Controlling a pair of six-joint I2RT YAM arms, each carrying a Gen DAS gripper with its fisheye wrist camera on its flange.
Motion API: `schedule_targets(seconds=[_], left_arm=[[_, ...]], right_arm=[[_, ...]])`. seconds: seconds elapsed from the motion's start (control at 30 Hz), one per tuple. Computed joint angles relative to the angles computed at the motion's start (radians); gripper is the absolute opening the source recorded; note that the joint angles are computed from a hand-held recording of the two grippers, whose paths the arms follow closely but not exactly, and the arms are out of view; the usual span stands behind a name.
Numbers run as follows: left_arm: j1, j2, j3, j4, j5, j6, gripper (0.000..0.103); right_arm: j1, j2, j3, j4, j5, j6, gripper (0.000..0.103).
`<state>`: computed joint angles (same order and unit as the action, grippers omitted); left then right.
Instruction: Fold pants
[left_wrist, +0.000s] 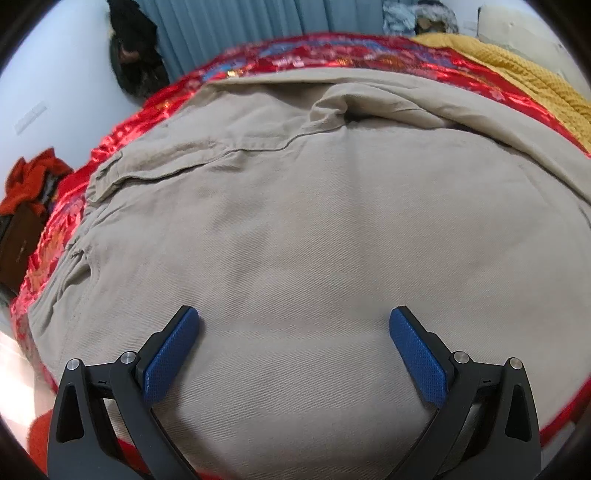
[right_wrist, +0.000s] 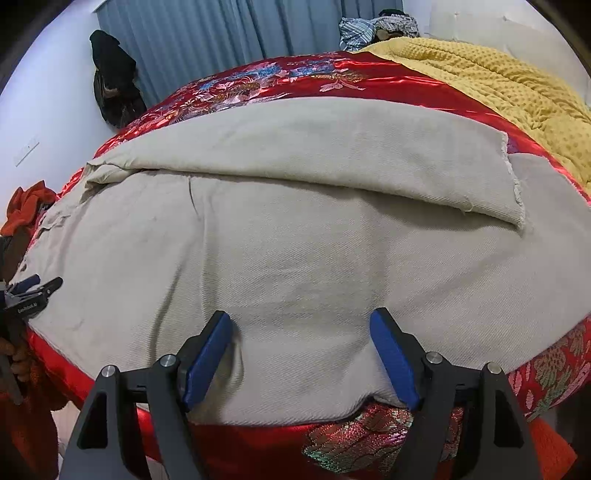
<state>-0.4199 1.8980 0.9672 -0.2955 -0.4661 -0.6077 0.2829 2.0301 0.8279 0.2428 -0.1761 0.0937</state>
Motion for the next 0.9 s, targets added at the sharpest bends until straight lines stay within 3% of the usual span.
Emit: schedule_targets(seconds=[0.03,0.17,0.23,0.3,0.43,0.47,0.5,0.53,0.57,0.6,0.63,0.77,0.9], left_arm=[[0.005,-0.037,0.004,-0.043,0.018,-0.018,0.102],[0.034,-0.176,-0.043,-0.004,0.028,-0.044,0.102],[0.074,-0.145,0.001,0.011,0.063,-0.022,0.102],[0.096,-0.08,0.053,0.011,0.074,-0.005,0.102],[0.14,0.11,0.17,-0.055,0.141,0.029,0.103],[0.13,0.113,0.152,-0.024,0.118,0.039,0.103],[0.118,0.11,0.146,-0.018,0.099,0.047,0.103],[0.112,0.108,0.152,-0.032,0.096,0.059,0.102],[0.112,0.099,0.16,-0.054,0.109,0.067,0.102],[0.116,0.081,0.162,-0.069,0.122,0.068,0.102],[0.124,0.046,0.151,-0.069,0.14,0.069,0.102],[0.226,-0.097,0.129,-0.018,0.309,0.082,0.102],[0.376,-0.042,0.256,0.022,0.546,0.027,0.102]], right_arm=[[-0.012,-0.029,-0.016,0.002,-0.017,0.024,0.077],[-0.097,-0.121,-0.056,0.011,-0.228,0.173,0.077],[-0.132,-0.089,-0.001,-0.004,-0.352,0.258,0.077],[-0.156,-0.014,0.1,-0.033,-0.408,0.356,0.077],[-0.213,0.119,0.246,-0.038,-0.348,0.628,0.076],[-0.223,0.141,0.264,-0.021,-0.321,0.685,0.074],[-0.229,0.164,0.287,-0.01,-0.293,0.733,0.069],[-0.232,0.185,0.316,-0.023,-0.275,0.754,0.053],[-0.232,0.197,0.341,-0.047,-0.253,0.755,0.024],[-0.226,0.202,0.369,-0.092,-0.207,0.733,0.009],[-0.219,0.197,0.386,-0.114,-0.182,0.701,0.003],[-0.201,0.022,0.322,-0.064,-0.194,0.558,0.003],[-0.195,-0.174,0.29,-0.067,-0.299,0.469,0.003]])
